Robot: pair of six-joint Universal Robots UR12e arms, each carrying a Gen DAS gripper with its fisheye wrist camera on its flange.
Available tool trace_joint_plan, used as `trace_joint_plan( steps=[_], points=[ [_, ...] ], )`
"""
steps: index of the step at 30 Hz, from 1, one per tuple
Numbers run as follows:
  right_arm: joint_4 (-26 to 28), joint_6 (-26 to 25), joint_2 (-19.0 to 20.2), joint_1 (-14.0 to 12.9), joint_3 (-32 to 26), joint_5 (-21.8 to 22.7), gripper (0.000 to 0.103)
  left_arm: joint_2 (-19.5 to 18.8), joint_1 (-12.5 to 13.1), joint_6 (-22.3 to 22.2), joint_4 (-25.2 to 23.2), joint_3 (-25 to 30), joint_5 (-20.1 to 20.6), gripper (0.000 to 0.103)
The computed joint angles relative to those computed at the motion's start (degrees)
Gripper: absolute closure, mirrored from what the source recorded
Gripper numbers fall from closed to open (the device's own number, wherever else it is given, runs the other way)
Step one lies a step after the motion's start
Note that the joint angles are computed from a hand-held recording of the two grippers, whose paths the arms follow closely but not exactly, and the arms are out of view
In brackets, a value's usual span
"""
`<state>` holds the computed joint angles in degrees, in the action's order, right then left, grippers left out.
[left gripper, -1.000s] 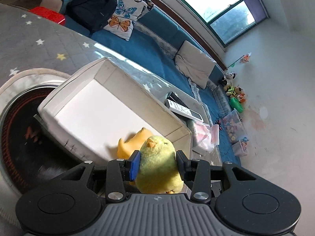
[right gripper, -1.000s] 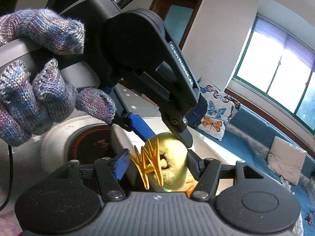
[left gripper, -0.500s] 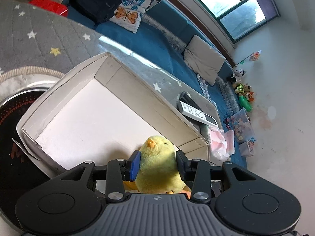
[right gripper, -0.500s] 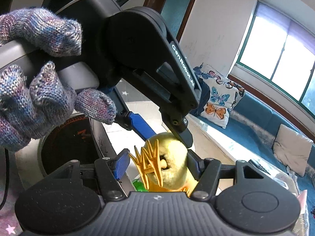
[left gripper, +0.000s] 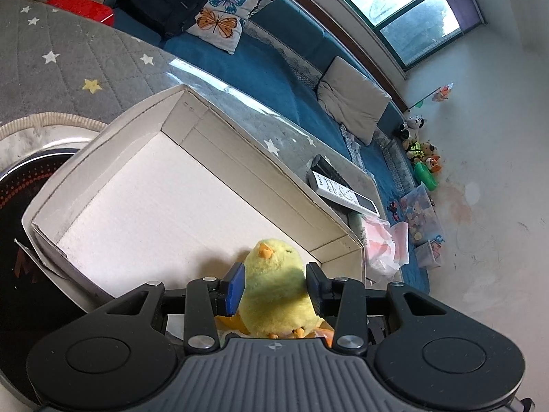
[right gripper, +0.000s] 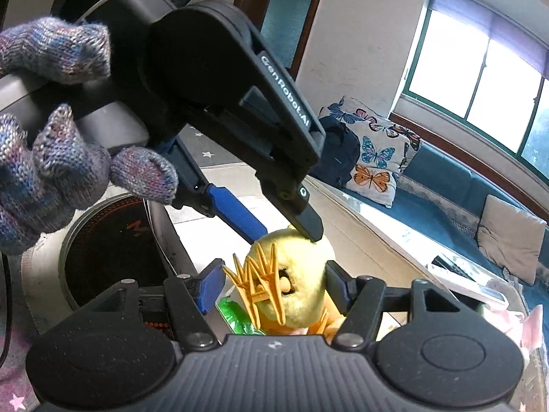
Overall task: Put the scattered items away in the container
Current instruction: 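Lower the chick into the box and open the left gripper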
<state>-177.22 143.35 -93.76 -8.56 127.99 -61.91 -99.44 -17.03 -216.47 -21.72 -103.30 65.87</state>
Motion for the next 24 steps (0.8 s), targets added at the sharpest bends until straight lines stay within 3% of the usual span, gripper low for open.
trace_joint_plan(
  steps=[10,18,24],
  points=[
    [0.8,3.5,-2.6,-0.7,1.0,-0.3,0.038,1.7,-1.2,3.3,1.4,-1.1,4.4,0.062],
    [2.3,3.5,-5.2,-1.5,2.8,0.3,0.034,3.4,-1.7,3.4,2.3,-3.3,6.7,0.062],
    [2.6,6.4,-6.9,-2.4,3.9,0.8,0.03,5.0,-3.0,6.6,3.9,-5.0,10.3,0.062]
  ],
)
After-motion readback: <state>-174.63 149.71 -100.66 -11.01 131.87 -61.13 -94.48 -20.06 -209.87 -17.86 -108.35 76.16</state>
